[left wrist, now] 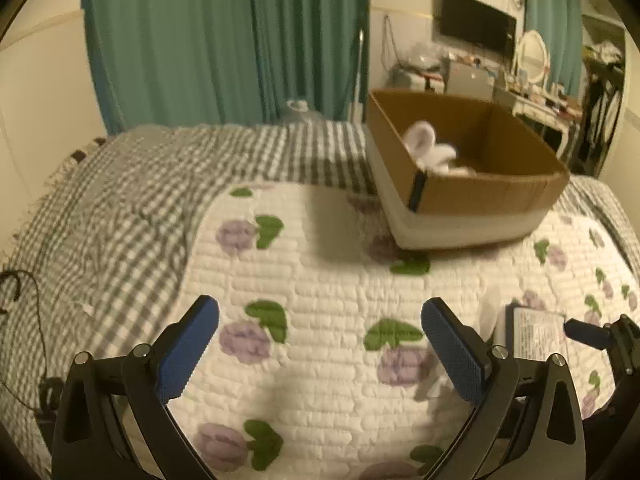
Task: Organize soft objects
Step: 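Grasp the white tissue with the left gripper while the right gripper grasps the tissue paper pack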
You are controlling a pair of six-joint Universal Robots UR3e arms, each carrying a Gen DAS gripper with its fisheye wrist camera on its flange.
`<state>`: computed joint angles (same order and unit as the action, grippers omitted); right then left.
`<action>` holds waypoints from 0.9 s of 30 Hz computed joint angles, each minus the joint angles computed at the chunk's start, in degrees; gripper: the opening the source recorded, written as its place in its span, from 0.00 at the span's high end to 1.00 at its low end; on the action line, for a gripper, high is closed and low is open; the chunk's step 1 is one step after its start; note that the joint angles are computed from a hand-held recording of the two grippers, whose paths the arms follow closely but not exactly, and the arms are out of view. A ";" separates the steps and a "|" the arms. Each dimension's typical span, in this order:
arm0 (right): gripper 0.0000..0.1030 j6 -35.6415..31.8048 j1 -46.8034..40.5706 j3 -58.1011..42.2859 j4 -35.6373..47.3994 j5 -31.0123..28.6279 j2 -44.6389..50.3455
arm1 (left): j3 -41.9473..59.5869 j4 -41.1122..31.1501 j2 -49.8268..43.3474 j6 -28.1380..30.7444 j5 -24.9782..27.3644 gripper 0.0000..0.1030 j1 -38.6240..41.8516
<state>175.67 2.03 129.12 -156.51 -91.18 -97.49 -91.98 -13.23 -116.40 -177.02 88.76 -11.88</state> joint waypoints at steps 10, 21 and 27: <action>0.14 -3.50 -9.93 5.72 4.16 11.70 -6.07 | 3.41 -3.04 -4.21 2.97 -1.61 0.00 -3.26; 0.61 -10.93 -17.04 7.91 8.68 12.51 -16.99 | 8.40 -9.05 -8.00 3.54 -5.03 0.01 -4.74; 0.61 -13.29 -24.11 7.38 10.31 13.97 -18.99 | 12.11 -13.43 -10.76 5.22 -6.90 0.11 -6.37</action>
